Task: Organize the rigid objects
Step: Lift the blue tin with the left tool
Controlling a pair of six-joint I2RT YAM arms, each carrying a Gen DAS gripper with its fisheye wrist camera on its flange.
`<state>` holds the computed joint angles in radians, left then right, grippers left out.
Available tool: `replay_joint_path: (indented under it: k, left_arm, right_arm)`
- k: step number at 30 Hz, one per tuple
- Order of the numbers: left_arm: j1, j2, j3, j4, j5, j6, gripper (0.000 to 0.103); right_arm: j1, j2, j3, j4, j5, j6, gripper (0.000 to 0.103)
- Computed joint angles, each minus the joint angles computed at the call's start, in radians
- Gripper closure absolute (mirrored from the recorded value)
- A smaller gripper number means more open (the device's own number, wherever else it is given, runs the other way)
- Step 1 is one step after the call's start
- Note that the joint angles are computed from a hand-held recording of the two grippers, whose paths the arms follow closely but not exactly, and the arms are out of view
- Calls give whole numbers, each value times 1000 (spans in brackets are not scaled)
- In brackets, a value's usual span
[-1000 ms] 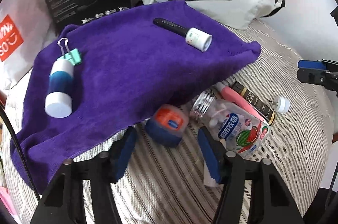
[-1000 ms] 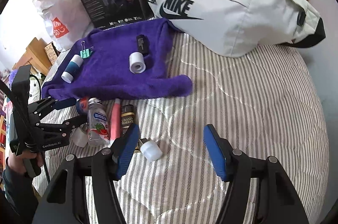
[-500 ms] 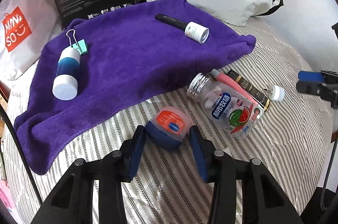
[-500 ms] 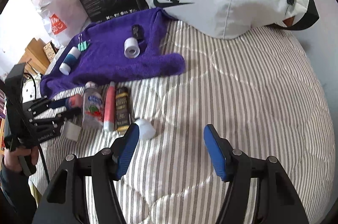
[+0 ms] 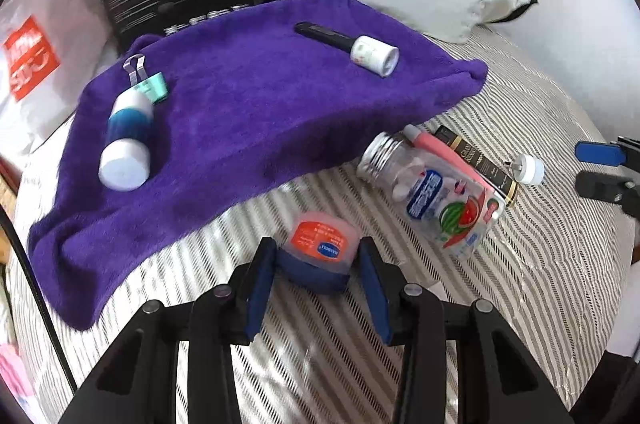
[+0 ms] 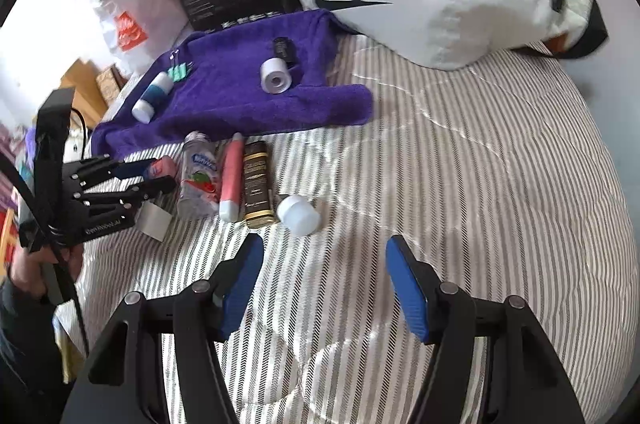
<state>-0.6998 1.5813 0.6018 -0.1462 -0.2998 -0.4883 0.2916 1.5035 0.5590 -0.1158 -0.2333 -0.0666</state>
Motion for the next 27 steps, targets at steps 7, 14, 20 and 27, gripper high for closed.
replay_joint_path:
  k: [7, 14, 20, 27]
  left_arm:
    - [-21, -107, -84, -89, -27, -122, 63]
    - [-29, -148, -124, -95, -33, -176, 63]
    - [-27, -123, -108, -93, -44, -176, 63]
    - [-14, -135, -122, -75, -41, -170, 63]
  right_arm:
    - [72, 151, 68, 39, 55, -110, 57]
    - [75, 252, 120, 72, 62, -167, 74]
    - [74, 260, 109, 115, 58, -169, 78]
    - [33, 257, 145, 52, -10, -144, 80]
